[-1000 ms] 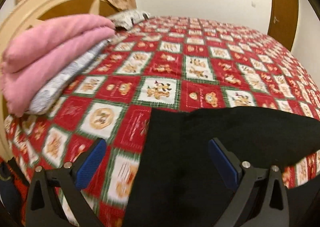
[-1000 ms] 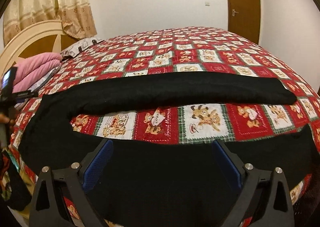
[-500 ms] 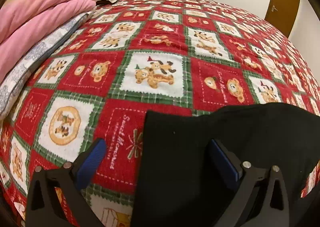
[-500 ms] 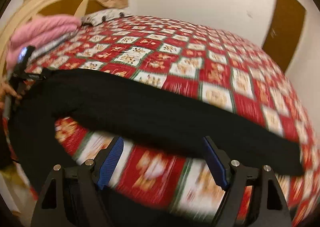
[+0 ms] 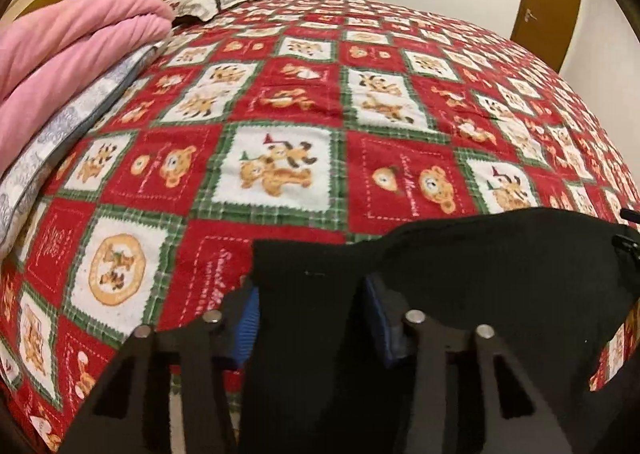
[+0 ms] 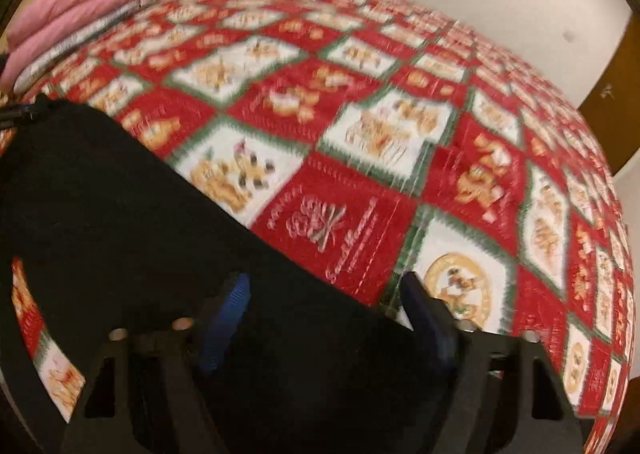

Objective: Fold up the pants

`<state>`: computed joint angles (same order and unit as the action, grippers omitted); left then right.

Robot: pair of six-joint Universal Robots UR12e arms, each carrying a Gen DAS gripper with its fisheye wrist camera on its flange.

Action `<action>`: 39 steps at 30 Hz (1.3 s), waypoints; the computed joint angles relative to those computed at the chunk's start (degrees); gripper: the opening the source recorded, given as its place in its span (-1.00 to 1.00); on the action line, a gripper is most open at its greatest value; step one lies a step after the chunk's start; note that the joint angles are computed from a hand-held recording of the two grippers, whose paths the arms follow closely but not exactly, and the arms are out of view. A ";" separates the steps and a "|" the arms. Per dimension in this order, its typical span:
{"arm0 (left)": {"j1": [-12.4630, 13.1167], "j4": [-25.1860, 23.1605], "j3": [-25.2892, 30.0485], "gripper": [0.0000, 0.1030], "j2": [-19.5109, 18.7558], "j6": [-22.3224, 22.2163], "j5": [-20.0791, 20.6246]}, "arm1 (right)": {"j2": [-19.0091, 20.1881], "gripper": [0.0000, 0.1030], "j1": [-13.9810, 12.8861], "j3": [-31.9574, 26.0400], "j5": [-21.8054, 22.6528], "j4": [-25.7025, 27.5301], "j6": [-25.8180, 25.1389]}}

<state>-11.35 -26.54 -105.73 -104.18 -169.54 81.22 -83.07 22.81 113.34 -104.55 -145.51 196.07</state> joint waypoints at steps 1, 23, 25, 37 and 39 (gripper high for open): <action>-0.01 0.58 -0.03 -0.08 -0.16 -0.26 -0.02 | -0.31 0.05 -0.47 0.88 2.12 -2.32 -0.14; 4.55 24.02 -12.49 -0.29 10.75 -7.88 -9.68 | -10.10 -0.91 14.95 3.94 -13.59 -9.95 8.80; 5.46 25.44 -14.90 -0.29 12.49 -7.66 -10.47 | -10.05 -0.92 18.06 4.54 -16.07 -9.46 10.24; 8.62 29.06 -26.90 0.04 15.59 -4.44 -8.74 | -5.06 -0.91 26.34 8.75 -15.89 -4.30 21.07; 8.82 28.42 -27.65 0.42 15.70 -5.74 -7.68 | -5.04 -0.91 26.55 8.78 -16.36 -4.34 22.32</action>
